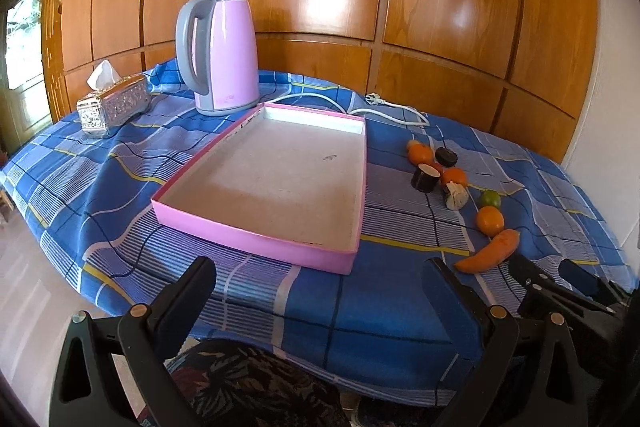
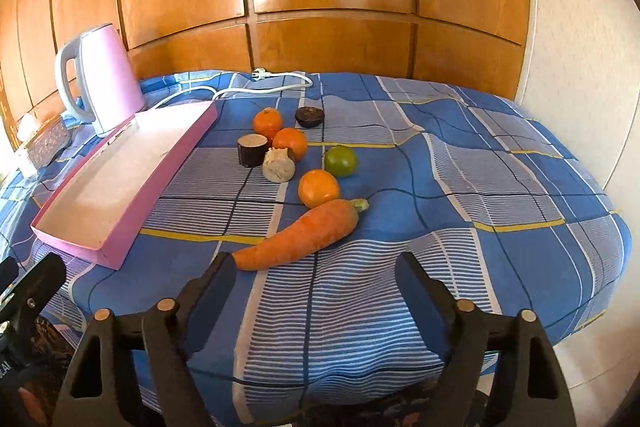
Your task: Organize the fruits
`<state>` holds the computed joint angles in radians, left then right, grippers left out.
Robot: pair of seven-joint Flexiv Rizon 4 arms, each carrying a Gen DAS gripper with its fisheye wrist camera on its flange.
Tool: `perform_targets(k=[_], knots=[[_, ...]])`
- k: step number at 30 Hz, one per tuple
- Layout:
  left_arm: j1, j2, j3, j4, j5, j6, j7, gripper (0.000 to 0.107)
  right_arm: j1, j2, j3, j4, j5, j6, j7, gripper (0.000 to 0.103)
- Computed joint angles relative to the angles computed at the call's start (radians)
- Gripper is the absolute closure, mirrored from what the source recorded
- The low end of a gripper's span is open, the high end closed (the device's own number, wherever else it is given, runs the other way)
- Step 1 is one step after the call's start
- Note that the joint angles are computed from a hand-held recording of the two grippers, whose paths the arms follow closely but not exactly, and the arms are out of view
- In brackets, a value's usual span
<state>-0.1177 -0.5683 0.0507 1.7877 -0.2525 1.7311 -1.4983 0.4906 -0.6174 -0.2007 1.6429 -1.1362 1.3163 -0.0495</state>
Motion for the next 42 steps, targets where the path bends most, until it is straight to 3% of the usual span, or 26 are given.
perform_targets(k=[5,10,17,26,36,42], knots=[[-0.029,0.002,0.032,0.002,0.011,0.009,0.007,0.004,-0.005,0.007,0.004,0.011,0.010,0.002,-0.005,0.036],[-0.057,-0.012,0.069,-0.002,0.017,0.008,0.022,0.004,-0.009,0.003,0.012,0.007,0.019,0.011,-0.028,0.042],[0.003,-0.026,-0.003,-0.004,0.009,0.007,0.029,0.004,-0.007,-0.007,0.012,0.000,0.075,0.027,-0.064,0.043],[0.069,-0.035,-0.086,0.000,0.015,0.040,0.036,0.004,-0.007,-0.024,0.025,-0.017,0.190,0.023,-0.131,0.056],[0.048,-0.043,-0.057,-0.018,0.006,0.014,0.033,0.004,-0.009,-0.055,0.022,-0.052,0.373,0.074,-0.219,0.058],[0.015,-0.051,-0.026,-0.039,0.020,0.007,0.055,0.004,-0.019,-0.078,0.041,-0.091,0.481,0.055,-0.281,0.058]])
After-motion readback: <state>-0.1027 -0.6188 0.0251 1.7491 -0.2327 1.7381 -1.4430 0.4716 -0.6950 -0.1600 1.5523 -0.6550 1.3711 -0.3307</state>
